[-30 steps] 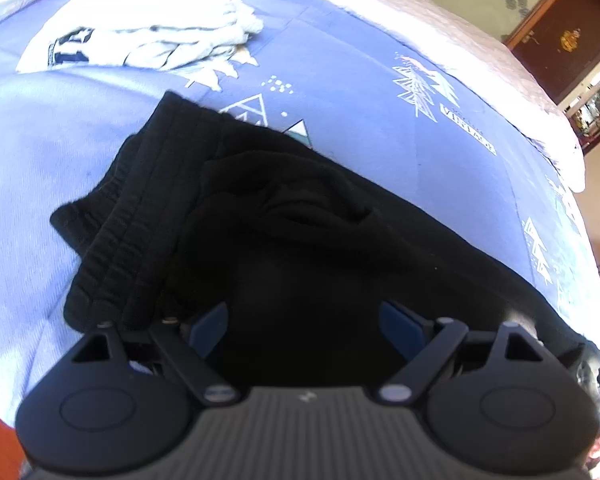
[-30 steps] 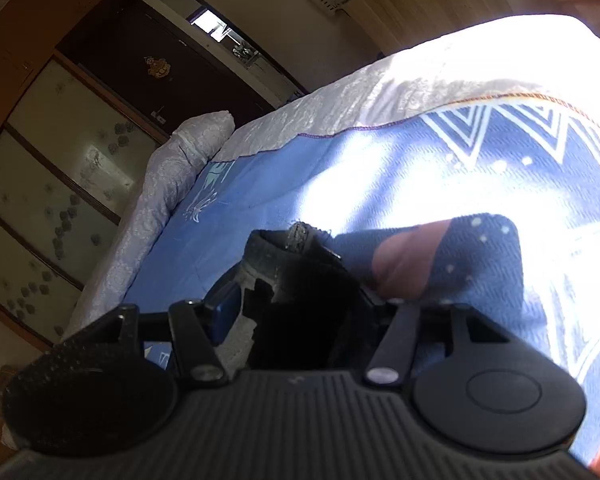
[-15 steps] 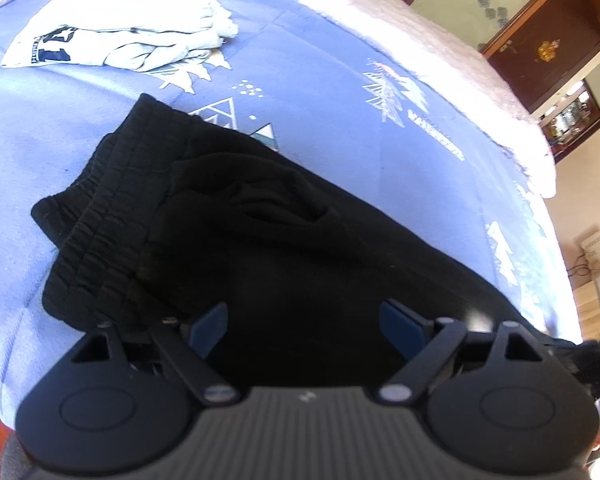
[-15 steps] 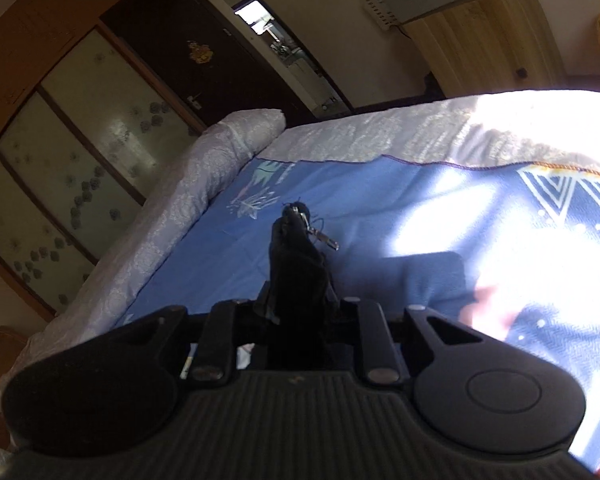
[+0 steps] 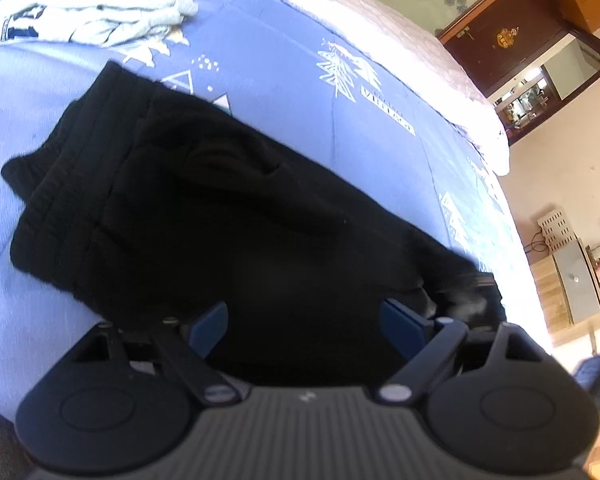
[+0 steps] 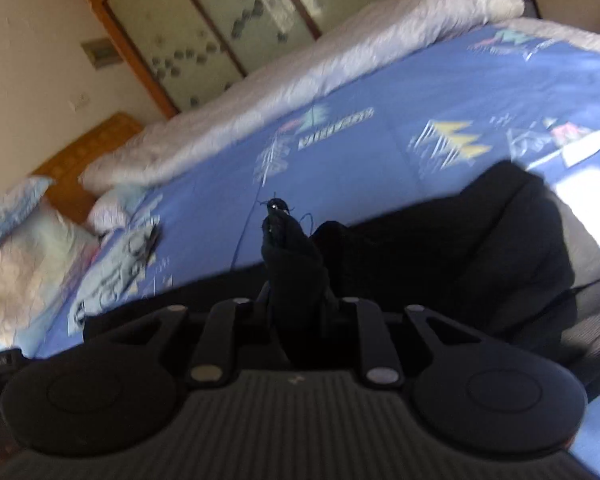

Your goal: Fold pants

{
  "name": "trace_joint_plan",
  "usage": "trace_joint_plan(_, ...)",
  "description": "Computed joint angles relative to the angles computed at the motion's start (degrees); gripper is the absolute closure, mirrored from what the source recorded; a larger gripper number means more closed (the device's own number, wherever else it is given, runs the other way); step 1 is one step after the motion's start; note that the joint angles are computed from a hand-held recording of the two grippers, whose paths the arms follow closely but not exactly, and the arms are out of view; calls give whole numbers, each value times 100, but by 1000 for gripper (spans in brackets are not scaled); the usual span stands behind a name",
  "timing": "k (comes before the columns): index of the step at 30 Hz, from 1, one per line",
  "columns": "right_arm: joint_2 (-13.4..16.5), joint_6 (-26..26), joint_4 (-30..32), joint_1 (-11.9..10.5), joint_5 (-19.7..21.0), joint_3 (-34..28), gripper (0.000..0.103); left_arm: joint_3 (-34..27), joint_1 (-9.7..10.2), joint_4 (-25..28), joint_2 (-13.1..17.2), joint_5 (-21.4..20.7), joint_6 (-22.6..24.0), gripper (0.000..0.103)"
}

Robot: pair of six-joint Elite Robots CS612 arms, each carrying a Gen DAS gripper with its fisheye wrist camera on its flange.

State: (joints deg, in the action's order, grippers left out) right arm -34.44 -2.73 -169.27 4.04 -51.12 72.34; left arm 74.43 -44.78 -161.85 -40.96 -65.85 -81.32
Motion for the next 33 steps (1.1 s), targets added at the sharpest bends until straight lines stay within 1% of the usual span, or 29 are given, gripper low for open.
trace_joint_plan(1, -11, -355, 157, 87, -284, 32, 79, 18, 0, -18, 0, -28, -29, 17)
trace_joint_plan(2, -10, -585, 143, 154, -504, 83, 78, 28, 2, -41, 4, -59, -52, 17)
trace_joint_plan(3, -32, -710, -112, 166, -534, 195, 74, 31, 7, -79, 12, -91, -61, 17)
trace_joint_plan(4, -34, -878, -148, 173, -495, 204, 62, 26, 7, -119, 25, -122, -62, 17)
trace_joint_plan(5, -61, -1073, 31, 153, -340, 197, 51, -4, 18, -151, 48, -162, -42, 17)
trace_joint_plan(6, -131, -1301, 222, 98, -130, 264, 32, -51, 30, -177, 75, -198, -7, 17)
trace_joint_plan(7, -181, -1476, 372, 63, 1, 282, 26, -113, 47, -207, 111, -238, 50, 17)
trace_joint_plan(9, -316, -1743, 367, -25, 280, 451, 26, -301, 73, -248, 206, -295, 228, 17)
trace_joint_plan(10, -347, -1789, 267, -89, 464, 519, 26, -434, 86, -253, 270, -330, 356, 17)
trace_joint_plan(11, -389, -1744, 128, -151, 606, 605, 26, -584, 104, -253, 347, -383, 497, 16)
trace_joint_plan(12, -406, -1556, -122, -218, 732, 702, 26, -748, 122, -225, 430, -456, 623, 15)
trace_joint_plan(14, -412, -1001, -583, -345, 807, 810, 27, -1108, 160, -83, 611, -642, 777, 14)
trace_joint_plan(15, -404, -650, -836, -414, 766, 855, 27, -1321, 189, -6, 721, -774, 851, 14)
trace_joint_plan(17, -394, -156, -1192, -521, 527, 922, 27, -1773, 243, 166, 965, -1054, 970, 13)
trace_joint_plan(19, -381, 158, -1414, -598, 165, 957, 30, -2254, 287, 402, 1215, -1304, 1033, 13)
trace_joint_plan(21, -335, 523, -1481, -661, -222, 897, 32, -2697, 309, 626, 1452, -1500, 1131, 10)
trace_joint_plan(23, -221, 1074, -1522, -725, -476, 728, 33, -3074, 316, 848, 1659, -1643, 1235, 10)
trace_joint_plan(24, -150, 1369, -1541, -759, -547, 631, 33, -3241, 313, 984, 1750, -1663, 1283, 17)
trace_joint_plan(25, -88, 1602, -1496, -785, -600, 532, 34, -3379, 298, 1119, 1826, -1654, 1350, 25)
trace_joint_plan(26, -16, 1820, -1371, -807, -624, 402, 36, -3504, 295, 1246, 1897, -1689, 1457, 58)
trace_joint_plan(27, 51, 1989, -1248, -824, -594, 283, 40, -3647, 288, 1519, 1954, -1682, 1519, 79)
trace_joint_plan(28, 117, 2140, -1152, -839, -543, 175, 44, -3682, 274, 1678, 1967, -1613, 1541, 85)
trace_joint_plan(29, 170, 2246, -1067, -846, -474, 95, 55, -3596, 270, 1597, 1938, -1584, 1535, 86)
trace_joint_plan(30, 203, 2272, -957, -850, -378, 39, 77, -3467, 274, 1429, 1891, -1599, 1483, 87)
trace_joint_plan(31, 228, 2219, -734, -835, -310, -53, 91, -3348, 278, 1308, 1838, -1601, 1418, 87)
trace_joint_plan(32, 217, 2144, -664, -809, -352, -61, 91, -3242, 276, 1222, 1781, -1569, 1387, 88)
trace_joint_plan(33, 144, 2010, -747, -799, -362, 39, 92, -3162, 265, 1185, 1726, -1478, 1416, 88)
